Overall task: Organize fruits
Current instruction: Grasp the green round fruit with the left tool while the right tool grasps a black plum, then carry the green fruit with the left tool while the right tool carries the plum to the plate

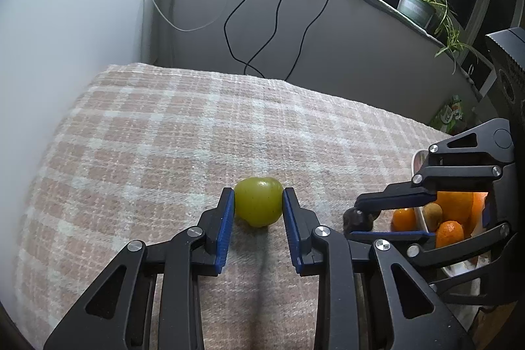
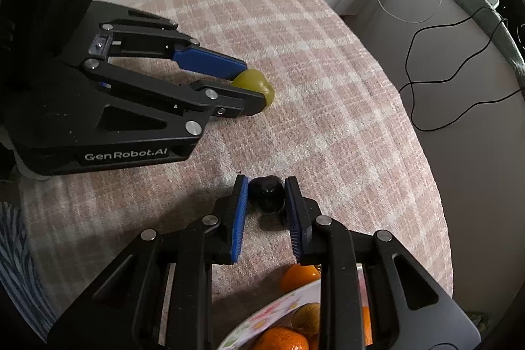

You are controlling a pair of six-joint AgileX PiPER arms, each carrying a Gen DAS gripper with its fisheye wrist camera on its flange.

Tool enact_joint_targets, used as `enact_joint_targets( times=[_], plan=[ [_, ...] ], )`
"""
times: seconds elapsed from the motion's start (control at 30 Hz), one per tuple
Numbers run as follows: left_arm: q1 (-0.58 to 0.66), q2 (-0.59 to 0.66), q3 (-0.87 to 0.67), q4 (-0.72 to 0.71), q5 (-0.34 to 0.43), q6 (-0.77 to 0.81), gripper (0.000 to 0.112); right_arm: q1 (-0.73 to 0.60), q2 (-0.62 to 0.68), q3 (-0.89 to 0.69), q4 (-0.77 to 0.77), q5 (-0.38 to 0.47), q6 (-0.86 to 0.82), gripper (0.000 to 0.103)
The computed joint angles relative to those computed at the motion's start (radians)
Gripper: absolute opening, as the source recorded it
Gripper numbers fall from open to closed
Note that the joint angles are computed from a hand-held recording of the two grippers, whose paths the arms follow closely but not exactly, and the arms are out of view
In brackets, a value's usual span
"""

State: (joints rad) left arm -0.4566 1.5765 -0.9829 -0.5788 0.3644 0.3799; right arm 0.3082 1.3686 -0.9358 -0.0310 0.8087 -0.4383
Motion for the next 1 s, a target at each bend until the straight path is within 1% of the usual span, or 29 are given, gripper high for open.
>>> enact_joint_targets(
  times=[0.1, 0.27, 0.4, 0.47, 0.7, 0.8, 1.0],
  plan=[
    [0.011, -0.024, 0.019, -0.022, 0.002, 0.019, 0.028, -0.017, -0.032, 0.001, 0.045, 0.011, -0.027, 0.024],
    [0.006, -0.069, 0.042, -0.014, 0.006, 0.004, 0.028, -0.073, -0.094, 0.005, 0.142, 0.041, -0.088, 0.024],
    [-0.008, -0.113, 0.074, -0.036, 0.005, 0.012, 0.028, -0.159, -0.144, 0.003, 0.239, 0.084, -0.158, 0.024],
    [-0.027, -0.133, 0.086, -0.025, 0.003, -0.006, 0.028, -0.201, -0.168, 0.002, 0.274, 0.108, -0.186, 0.024],
    [-0.126, -0.170, 0.091, 0.029, -0.010, -0.096, 0.028, -0.388, -0.235, 0.007, 0.382, 0.187, -0.312, 0.024],
    [-0.180, -0.176, 0.086, 0.069, -0.017, -0.149, 0.028, -0.489, -0.260, 0.013, 0.425, 0.224, -0.383, 0.024],
    [-0.266, -0.159, 0.056, 0.145, -0.024, -0.249, 0.028, -0.690, -0.268, 0.010, 0.510, 0.291, -0.521, 0.024]
  ],
)
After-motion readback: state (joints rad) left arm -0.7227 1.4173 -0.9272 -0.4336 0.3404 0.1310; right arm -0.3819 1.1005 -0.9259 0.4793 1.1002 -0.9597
